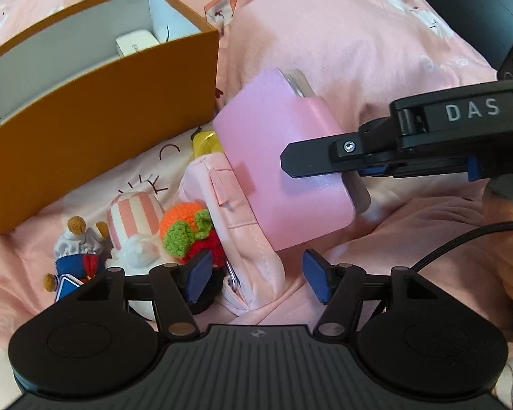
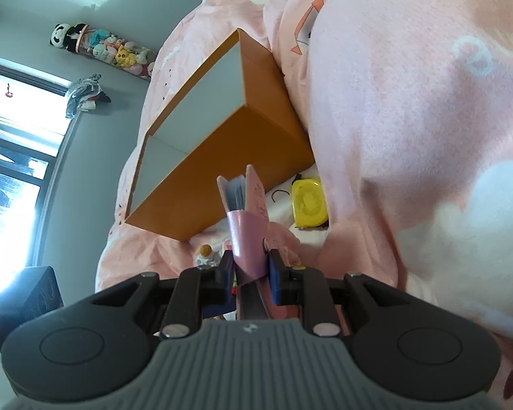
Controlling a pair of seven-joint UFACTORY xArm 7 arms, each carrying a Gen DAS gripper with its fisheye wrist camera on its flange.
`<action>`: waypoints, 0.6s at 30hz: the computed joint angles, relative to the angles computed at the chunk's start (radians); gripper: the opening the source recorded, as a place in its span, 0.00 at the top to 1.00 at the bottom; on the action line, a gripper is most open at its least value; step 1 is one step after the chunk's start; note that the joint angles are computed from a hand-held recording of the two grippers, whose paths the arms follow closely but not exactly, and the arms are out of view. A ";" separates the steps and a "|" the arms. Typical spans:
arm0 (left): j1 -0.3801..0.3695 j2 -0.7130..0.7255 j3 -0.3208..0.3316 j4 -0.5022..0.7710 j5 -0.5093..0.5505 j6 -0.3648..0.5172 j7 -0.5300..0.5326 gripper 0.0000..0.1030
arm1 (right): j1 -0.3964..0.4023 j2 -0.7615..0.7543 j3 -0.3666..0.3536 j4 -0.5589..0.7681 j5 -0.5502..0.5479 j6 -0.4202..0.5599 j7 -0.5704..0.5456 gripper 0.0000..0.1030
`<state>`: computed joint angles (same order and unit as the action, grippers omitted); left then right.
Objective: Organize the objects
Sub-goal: 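Grasp the light pink fabric bag with the left gripper while the right gripper holds the pouch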
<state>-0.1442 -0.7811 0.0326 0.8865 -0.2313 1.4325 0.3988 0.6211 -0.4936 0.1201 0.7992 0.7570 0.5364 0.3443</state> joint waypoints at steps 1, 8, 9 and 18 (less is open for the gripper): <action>0.003 0.006 -0.002 -0.002 0.000 -0.001 -0.007 0.30 | 0.002 0.001 0.000 0.001 0.001 0.000 -0.001 0.79; 0.017 0.022 0.029 -0.016 -0.034 0.013 -0.019 0.65 | -0.026 -0.001 0.026 0.009 -0.068 0.013 0.042 0.80; 0.021 0.017 0.037 -0.018 -0.041 0.011 -0.018 0.66 | -0.029 -0.002 0.027 0.010 -0.078 0.013 0.048 0.80; 0.042 -0.016 0.161 -0.008 -0.215 -0.030 -0.013 0.72 | -0.107 -0.016 0.092 0.047 -0.306 0.049 0.168 0.80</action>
<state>-0.1017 -0.7966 0.1935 0.8789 -0.4464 1.4025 0.3859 0.5146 -0.5096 0.2117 0.8460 0.4509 0.5853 0.5122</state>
